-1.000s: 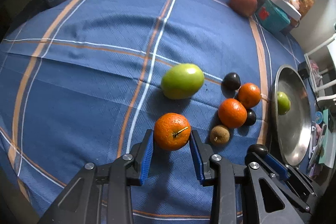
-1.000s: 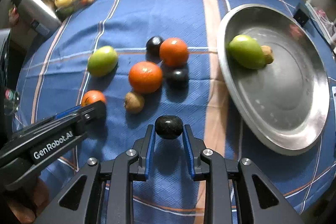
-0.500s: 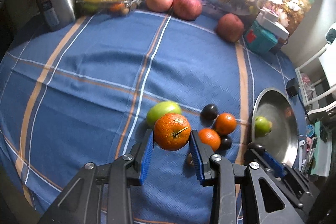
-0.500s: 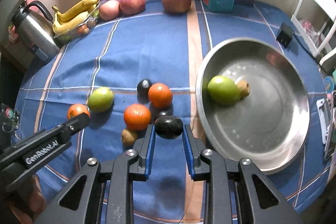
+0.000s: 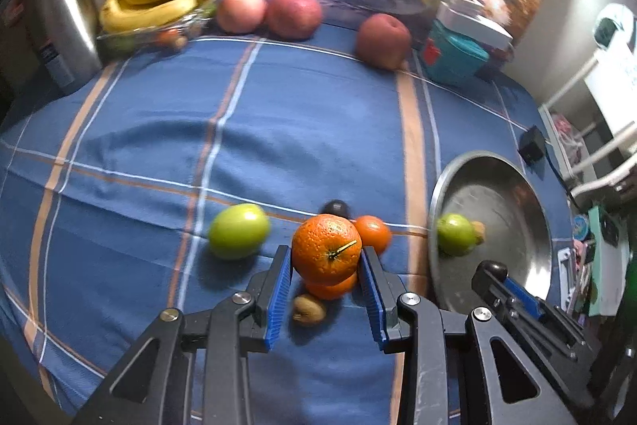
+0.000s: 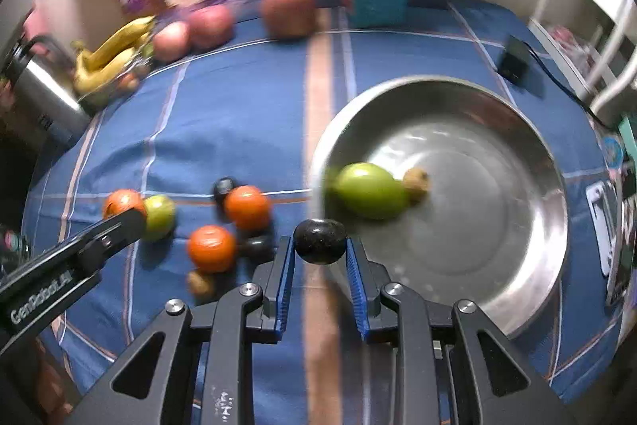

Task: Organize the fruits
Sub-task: 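Carry the orange and plum over the steel plate with both tools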

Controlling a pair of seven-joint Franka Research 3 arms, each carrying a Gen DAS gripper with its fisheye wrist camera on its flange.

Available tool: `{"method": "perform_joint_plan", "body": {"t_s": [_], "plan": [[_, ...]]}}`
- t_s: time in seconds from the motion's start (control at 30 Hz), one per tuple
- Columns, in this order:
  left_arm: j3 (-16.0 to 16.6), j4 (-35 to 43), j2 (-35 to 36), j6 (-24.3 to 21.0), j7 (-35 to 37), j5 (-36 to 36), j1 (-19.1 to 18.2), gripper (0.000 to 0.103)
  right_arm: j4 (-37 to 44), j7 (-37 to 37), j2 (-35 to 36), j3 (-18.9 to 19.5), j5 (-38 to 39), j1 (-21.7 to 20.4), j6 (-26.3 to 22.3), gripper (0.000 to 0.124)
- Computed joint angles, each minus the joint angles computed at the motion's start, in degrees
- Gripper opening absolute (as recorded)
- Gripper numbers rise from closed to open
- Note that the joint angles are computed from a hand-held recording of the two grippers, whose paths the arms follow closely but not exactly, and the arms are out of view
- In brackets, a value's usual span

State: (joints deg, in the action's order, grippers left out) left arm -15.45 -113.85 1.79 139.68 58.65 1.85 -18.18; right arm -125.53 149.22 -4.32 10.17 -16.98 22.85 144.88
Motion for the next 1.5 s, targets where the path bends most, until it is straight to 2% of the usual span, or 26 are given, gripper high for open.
{"method": "perform_joint_plan", "body": {"t_s": [0.27, 0.67, 1.2, 1.5], "plan": [[-1.9, 4.8, 4.3, -1.0, 2.3, 1.9, -2.6, 0.037, -6.6, 4.1, -5.4, -0.2, -0.1, -3.5, -1.3, 0.027], [-3.2, 9.3, 8.8, -0.7, 5.5, 5.6, -6.0, 0.037, -11.0, 5.1, -9.9, 1.0, -1.1, -7.8, -1.7, 0.028], [-3.3, 9.5, 10.7, -0.4, 6.2, 5.6, -6.6, 0.037, -11.8, 0.3, -8.4, 0.3, 5.4, -7.4, -1.2, 0.028], [-3.4, 9.7, 10.8, -0.6, 6.6, 5.0, -6.6, 0.038, -11.6, 0.5, -8.4, 0.3, 5.7, -7.3, -2.2, 0.028]]}}
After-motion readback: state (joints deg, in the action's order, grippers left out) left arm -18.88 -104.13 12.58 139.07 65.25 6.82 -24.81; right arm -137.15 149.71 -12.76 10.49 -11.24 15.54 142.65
